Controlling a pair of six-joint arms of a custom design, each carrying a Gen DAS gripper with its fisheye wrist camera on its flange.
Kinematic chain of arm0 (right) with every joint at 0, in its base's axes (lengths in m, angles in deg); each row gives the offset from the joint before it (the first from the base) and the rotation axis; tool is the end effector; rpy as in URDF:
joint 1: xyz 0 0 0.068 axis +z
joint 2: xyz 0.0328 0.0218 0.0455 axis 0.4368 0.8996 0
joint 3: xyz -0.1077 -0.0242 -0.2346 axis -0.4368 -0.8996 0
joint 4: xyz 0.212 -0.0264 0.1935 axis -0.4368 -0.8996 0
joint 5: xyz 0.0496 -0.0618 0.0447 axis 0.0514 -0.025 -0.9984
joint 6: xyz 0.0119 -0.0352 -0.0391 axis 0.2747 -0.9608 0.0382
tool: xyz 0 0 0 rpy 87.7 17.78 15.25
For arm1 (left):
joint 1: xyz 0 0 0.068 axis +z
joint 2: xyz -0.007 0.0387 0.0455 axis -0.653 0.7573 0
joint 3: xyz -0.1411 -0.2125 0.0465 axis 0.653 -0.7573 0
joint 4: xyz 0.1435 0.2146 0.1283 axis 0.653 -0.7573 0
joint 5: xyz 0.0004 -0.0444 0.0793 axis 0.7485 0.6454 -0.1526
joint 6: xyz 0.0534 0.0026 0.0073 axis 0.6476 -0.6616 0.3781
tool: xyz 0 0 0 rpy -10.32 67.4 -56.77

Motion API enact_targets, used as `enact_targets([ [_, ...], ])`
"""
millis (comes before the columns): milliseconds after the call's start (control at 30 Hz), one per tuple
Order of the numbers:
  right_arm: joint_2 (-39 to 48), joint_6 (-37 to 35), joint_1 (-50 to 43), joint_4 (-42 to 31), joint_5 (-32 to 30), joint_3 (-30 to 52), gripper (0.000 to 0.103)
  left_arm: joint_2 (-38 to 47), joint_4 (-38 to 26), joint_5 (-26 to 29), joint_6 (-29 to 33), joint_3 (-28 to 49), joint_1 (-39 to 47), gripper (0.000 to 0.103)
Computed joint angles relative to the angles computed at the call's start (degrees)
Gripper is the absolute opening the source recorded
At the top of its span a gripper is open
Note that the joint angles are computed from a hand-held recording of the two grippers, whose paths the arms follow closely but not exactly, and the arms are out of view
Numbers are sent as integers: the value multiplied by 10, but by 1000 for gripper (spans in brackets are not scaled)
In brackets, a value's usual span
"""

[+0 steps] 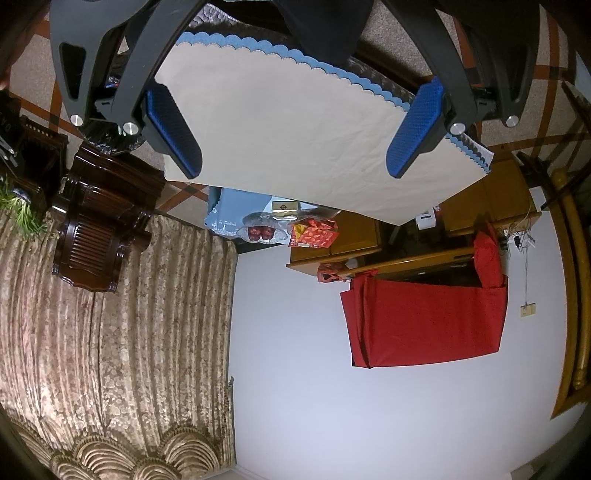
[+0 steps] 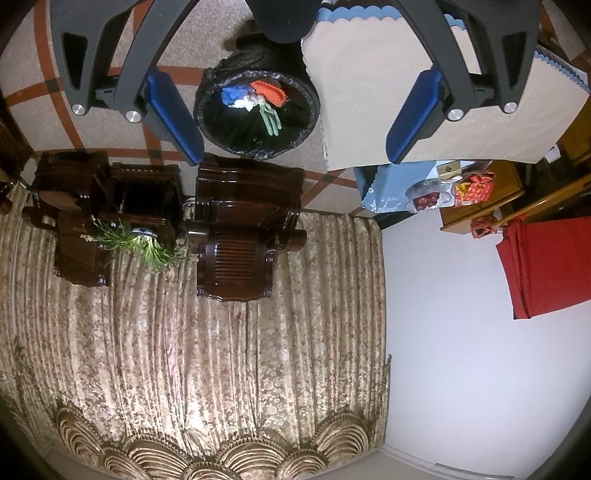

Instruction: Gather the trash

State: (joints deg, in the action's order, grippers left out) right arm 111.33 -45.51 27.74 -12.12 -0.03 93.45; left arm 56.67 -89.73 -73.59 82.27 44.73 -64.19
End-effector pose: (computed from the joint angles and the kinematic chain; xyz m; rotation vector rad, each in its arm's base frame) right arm 0.1729 -0.0209 0.3573 0.8556 1.7107 -0.5447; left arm 0.2734 -0.1143 0.3800 0.2802 1.9103 -0.2006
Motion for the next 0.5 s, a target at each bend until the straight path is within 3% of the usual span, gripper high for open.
enact_targets([
  [500, -1, -2, -2, 0, -2, 0, 97, 2, -2, 3, 1, 4, 2, 97],
])
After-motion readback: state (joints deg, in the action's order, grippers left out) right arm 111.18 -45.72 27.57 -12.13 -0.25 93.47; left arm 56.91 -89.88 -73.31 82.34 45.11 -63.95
